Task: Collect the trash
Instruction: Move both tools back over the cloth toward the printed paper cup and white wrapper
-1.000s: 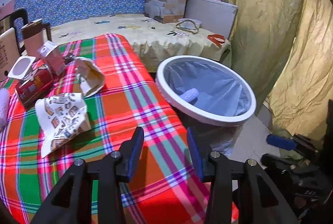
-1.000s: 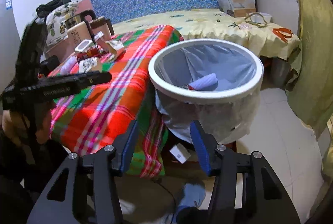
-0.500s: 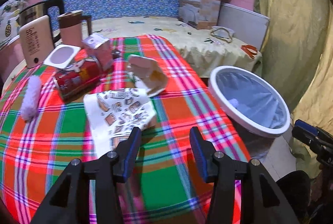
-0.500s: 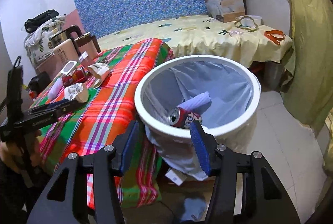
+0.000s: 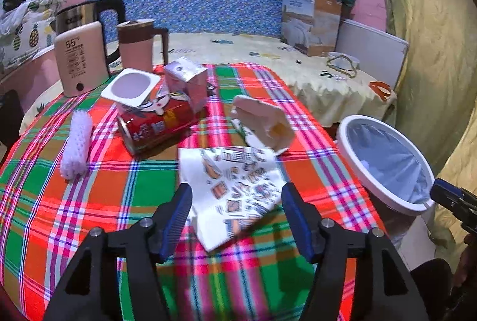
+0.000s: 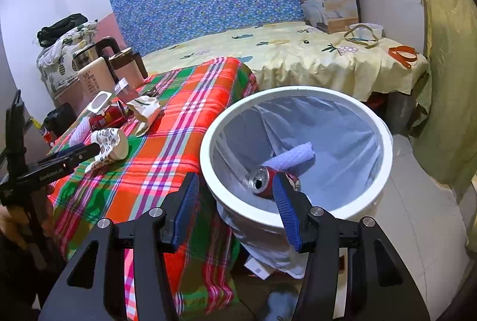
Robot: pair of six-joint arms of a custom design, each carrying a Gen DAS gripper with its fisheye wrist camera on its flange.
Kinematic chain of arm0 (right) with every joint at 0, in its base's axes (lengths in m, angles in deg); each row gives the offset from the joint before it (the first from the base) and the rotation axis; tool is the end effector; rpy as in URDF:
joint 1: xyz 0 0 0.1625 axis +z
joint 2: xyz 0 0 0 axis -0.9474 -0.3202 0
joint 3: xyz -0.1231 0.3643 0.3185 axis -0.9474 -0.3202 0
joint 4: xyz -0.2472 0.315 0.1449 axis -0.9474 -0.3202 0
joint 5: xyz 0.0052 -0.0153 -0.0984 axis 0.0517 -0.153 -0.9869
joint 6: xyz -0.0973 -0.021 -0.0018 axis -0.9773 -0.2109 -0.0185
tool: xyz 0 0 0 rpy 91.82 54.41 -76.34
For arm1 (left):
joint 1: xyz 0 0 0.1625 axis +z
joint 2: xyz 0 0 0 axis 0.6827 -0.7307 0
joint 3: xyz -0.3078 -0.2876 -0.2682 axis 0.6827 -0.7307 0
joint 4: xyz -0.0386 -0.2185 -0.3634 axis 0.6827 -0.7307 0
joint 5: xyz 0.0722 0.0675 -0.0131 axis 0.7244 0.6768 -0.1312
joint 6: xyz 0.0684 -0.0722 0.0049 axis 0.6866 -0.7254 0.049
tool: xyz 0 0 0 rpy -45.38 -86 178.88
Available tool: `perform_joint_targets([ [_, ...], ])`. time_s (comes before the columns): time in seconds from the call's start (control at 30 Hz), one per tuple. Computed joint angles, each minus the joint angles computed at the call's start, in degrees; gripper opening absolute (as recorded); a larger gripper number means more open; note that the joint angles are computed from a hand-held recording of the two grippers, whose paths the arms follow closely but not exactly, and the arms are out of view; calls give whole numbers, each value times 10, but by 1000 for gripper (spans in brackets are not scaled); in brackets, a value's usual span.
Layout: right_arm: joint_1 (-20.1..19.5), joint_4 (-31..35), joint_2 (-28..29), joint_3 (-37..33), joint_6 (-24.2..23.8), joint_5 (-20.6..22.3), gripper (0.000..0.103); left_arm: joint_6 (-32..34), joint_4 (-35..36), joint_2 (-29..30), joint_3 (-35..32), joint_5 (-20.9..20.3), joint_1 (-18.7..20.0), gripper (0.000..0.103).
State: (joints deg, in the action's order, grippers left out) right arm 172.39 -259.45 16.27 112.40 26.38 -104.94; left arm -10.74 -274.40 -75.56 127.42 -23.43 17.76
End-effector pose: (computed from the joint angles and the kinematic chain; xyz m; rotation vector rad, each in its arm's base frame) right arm 0.2072 -0.4405 -0.0568 1.0898 -2.5685 0.7196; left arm 0.0547 -0.3585 0.1878 -0.0636 2.0537 -1.2040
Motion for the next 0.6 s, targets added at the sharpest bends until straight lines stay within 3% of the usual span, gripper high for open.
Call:
perform_joint_targets([
  [0.2, 14, 31, 3, -19, 2, 8, 54, -20, 88, -63, -29, -37, 52, 65],
  [0.37, 29, 59, 11, -39, 3, 8, 54, -46, 200, -125, -52, -132, 102, 65],
  [0.53, 44, 80, 18, -57, 2, 10, 54, -52, 207, -129, -53, -160, 110, 63],
  [0.6, 52, 92, 22, -67, 4, 10, 54, -54, 206, -131, -51, -170, 115, 56],
])
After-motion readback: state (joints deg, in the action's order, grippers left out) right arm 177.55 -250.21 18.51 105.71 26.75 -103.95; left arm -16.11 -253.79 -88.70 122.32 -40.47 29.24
